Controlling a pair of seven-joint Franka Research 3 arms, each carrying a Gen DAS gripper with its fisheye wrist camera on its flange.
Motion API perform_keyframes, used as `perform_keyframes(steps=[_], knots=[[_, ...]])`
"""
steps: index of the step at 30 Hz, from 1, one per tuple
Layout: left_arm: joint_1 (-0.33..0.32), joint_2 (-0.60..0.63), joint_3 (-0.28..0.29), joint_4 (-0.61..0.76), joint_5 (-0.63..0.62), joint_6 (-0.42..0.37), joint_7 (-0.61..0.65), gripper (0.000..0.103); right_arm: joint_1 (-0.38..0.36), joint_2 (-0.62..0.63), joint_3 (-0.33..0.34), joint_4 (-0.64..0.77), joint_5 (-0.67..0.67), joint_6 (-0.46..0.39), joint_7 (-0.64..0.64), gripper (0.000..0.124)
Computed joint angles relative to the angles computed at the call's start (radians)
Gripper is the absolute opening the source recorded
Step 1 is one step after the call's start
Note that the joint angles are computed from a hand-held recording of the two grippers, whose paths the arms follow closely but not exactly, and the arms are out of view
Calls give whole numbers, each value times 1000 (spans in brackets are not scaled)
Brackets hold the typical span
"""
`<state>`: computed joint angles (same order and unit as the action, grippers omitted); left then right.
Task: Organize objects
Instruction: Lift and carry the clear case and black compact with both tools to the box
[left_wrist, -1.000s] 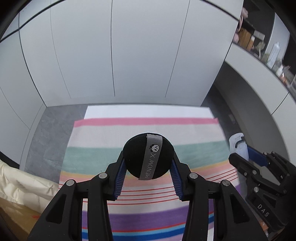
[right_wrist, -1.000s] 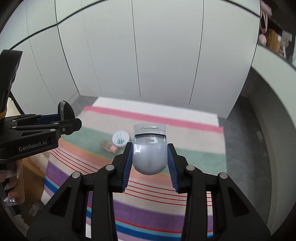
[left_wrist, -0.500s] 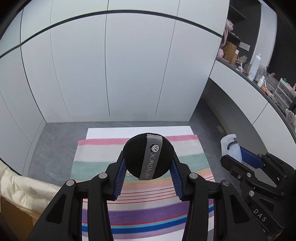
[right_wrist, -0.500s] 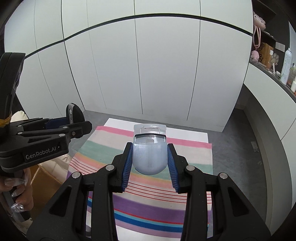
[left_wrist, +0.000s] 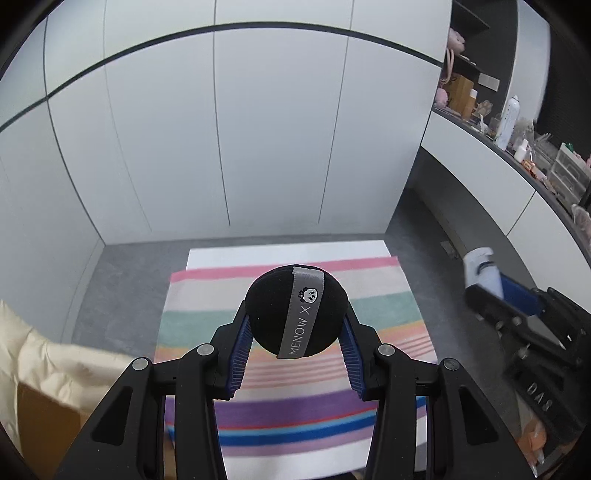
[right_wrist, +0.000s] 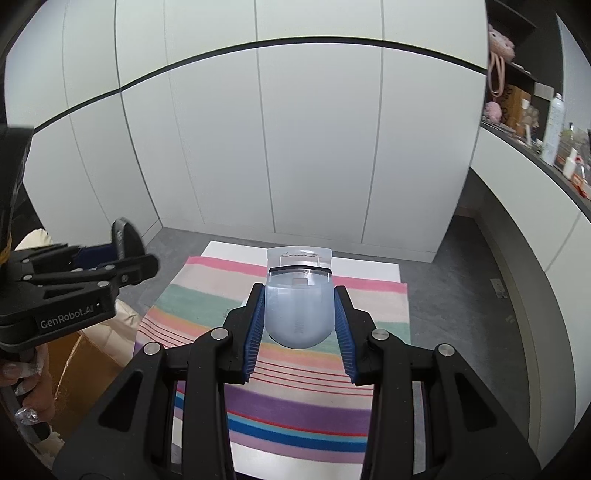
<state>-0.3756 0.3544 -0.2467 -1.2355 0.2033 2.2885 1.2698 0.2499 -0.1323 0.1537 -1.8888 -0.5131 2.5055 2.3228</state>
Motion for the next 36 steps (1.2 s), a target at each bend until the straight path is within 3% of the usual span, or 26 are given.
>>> perform_keyframes(steps=[8, 18, 23, 36], knots=[[34, -217, -14, -273, -14, 76, 16, 45, -11, -125, 38, -87, -1, -79, 38, 38], [42, -479, -13, -558, -174, 137, 131, 45, -26, -305, 94, -255, 132, -57, 7, 38], [34, -584, -3, -682, -182, 169, 118, 45, -37, -397, 125, -341, 202, -59, 5, 38], [-1, -736, 47, -877, -264, 133, 156, 45, -9, -567, 184, -496, 333, -160, 11, 38]])
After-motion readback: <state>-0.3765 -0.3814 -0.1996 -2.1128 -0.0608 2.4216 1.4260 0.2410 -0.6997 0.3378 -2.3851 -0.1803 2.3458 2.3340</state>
